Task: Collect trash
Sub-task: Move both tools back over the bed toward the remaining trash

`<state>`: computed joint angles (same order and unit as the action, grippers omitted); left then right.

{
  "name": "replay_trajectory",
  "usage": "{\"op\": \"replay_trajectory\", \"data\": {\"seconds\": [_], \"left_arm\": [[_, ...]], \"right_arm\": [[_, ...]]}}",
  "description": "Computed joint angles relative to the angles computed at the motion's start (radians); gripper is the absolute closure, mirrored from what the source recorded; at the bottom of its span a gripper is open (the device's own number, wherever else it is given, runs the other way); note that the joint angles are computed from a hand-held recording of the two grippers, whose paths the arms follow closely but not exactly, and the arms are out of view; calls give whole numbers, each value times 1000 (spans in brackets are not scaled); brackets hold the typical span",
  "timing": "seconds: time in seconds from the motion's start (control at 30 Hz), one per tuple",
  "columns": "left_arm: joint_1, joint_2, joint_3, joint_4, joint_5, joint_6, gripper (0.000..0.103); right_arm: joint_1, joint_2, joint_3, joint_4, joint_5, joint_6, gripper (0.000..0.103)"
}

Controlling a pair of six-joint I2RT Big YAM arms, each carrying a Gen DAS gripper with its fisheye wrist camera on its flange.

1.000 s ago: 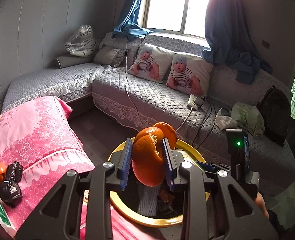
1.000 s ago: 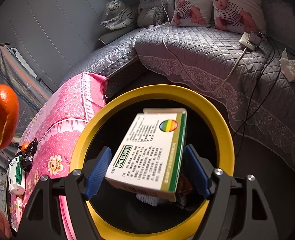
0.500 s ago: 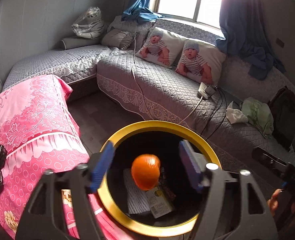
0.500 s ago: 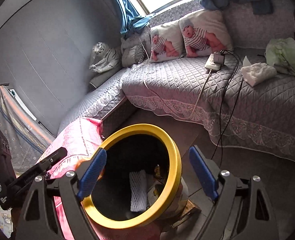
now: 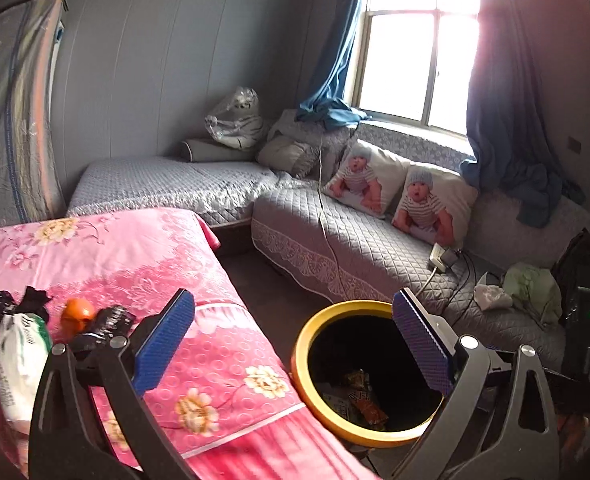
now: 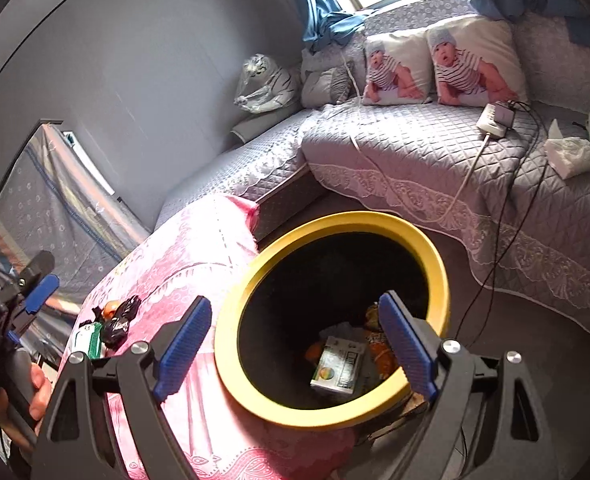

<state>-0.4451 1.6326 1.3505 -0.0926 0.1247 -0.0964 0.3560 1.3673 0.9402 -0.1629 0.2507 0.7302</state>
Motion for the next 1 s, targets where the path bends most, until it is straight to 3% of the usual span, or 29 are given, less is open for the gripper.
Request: {"op": "replay_trajectory", "data": {"seconds": [0.17,0.27,0.47,0.6,0.9,1.0], "left_arm": [[98,-164,-171,102,24,-8,8],[169,-240,-248,100,28,-2,8],[278,-333,-371,-29,54,83,8],[325,-358,-421,-147,122,106,8],[358,-304,-452,-224,152,99,9],[357,-284,-440,-235,156,98,14]], "right_arm": [[41,54,78,-8,-63,-68,18],[68,88,130,-31,-80,-97,18],[112,157,219,-64,-99,-117,18],[137,197,270,-83,-116,-133,18],[183,233,335,-109,-123,-189,18],[186,227,328,-105,-124,-196,18]]}}
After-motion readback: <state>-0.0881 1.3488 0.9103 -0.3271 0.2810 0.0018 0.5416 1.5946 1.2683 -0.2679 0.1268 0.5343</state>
